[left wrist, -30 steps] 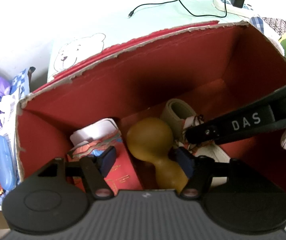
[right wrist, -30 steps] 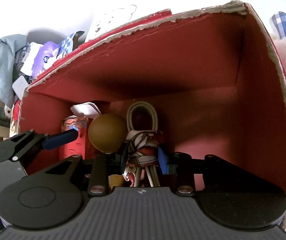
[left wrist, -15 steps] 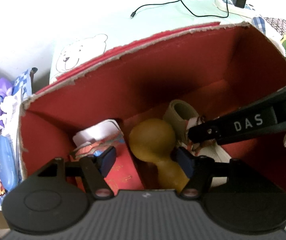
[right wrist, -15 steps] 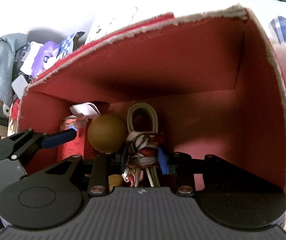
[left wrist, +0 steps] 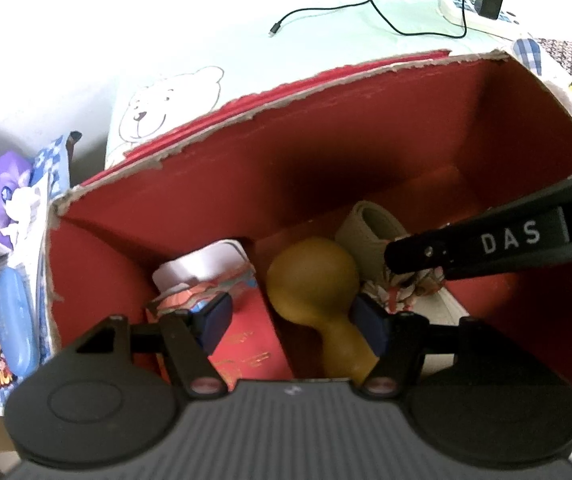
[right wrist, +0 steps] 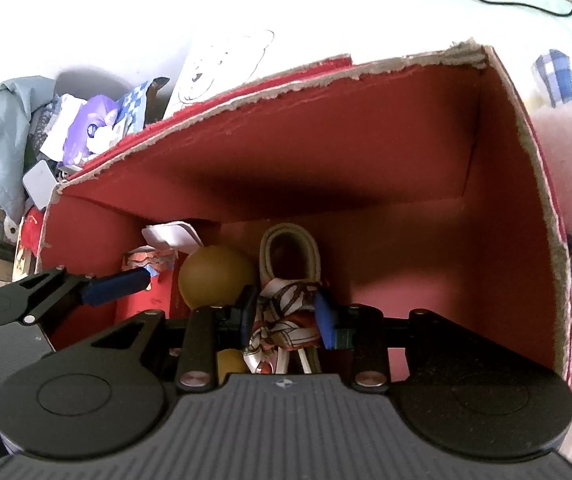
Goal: Organize objects
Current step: 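Lower the shoe toy beside the gourd toy and open the right gripper, then withdraw the right tool from the box toward the tape roll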
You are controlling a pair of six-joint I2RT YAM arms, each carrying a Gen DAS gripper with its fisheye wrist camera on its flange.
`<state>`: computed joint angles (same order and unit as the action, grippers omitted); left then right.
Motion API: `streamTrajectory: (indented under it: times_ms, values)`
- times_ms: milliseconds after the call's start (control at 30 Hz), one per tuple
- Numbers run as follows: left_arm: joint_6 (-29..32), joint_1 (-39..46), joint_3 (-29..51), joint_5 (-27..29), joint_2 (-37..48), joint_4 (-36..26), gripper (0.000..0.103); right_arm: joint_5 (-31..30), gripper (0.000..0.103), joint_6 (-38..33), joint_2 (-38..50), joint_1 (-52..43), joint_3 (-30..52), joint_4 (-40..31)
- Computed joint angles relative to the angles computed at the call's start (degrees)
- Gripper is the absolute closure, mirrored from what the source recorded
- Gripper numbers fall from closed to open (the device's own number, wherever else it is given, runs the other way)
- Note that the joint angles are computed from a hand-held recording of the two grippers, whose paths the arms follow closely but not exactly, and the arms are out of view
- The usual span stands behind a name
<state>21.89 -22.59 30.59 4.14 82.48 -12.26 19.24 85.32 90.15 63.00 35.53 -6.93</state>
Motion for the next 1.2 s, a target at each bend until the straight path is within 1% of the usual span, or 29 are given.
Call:
streamTrajectory:
  times_ms: [100, 300, 367, 433, 533, 700, 900, 1000, 1067, 1133, 1200]
  values:
    - [-0.1, 0.0, -0.1, -0.2, 0.0, 0.2, 0.033, 2.6, 0.067, 1.3, 0.2, 1.3, 1.1, -2.2]
    - [-0.1, -0.3, -1.3, -0.7, -1.3, 1.5, 0.033, 10.2, 0.067, 6.2, 0.7, 4.8, 3.9, -8.5]
    - [0.0, -0.5, -1.9, -0.9, -1.8, 2.3, 0.033, 12.8, 0.067, 8.2, 0.7, 6.1, 4.7, -11.0]
    - [-0.1, -0.7, -2.3, -1.1, -2.3, 2.6, 0.033, 14.9, 0.068, 10.2, 1.5, 7.5, 6.7, -15.0]
    - [-0.2, -0.6, -2.6, -1.1, -2.8, 2.7, 0.033, 16.6, 0.068, 12.2, 2.5, 9.0, 8.7, -18.7]
    - [-0.2, -1.1, -3.2, -1.6, -3.9, 3.4, 0.033, 19.7, 0.068, 17.9, 4.4, 12.7, 10.4, -22.0]
    - [-0.1, -0.9, -3.9, -2.3, -4.3, 5.7, 0.033, 22.2, 0.067, 22.5, 7.7, 16.0, 14.1, -27.4]
    - [-1.8, -1.8, -5.6, -4.0, -7.4, 5.9, 0.033, 23.8, 0.066, 25.9, 8.2, 17.9, 14.8, -29.4]
    - [-3.6, -2.6, -6.3, -5.7, -9.0, 6.3, 0.033, 24.8, 0.063, 27.6, 8.8, 19.2, 15.9, -31.6]
    - [-4.6, -2.3, -6.8, -5.1, -12.6, 3.6, 0.032, 25.8, 0.06, 29.1, 9.1, 20.3, 17.2, -34.1]
    - [-5.0, -1.3, -7.5, -3.5, -17.5, 0.7, 0.028, 26.6, 0.06, 30.9, 9.0, 21.3, 17.9, -36.1]
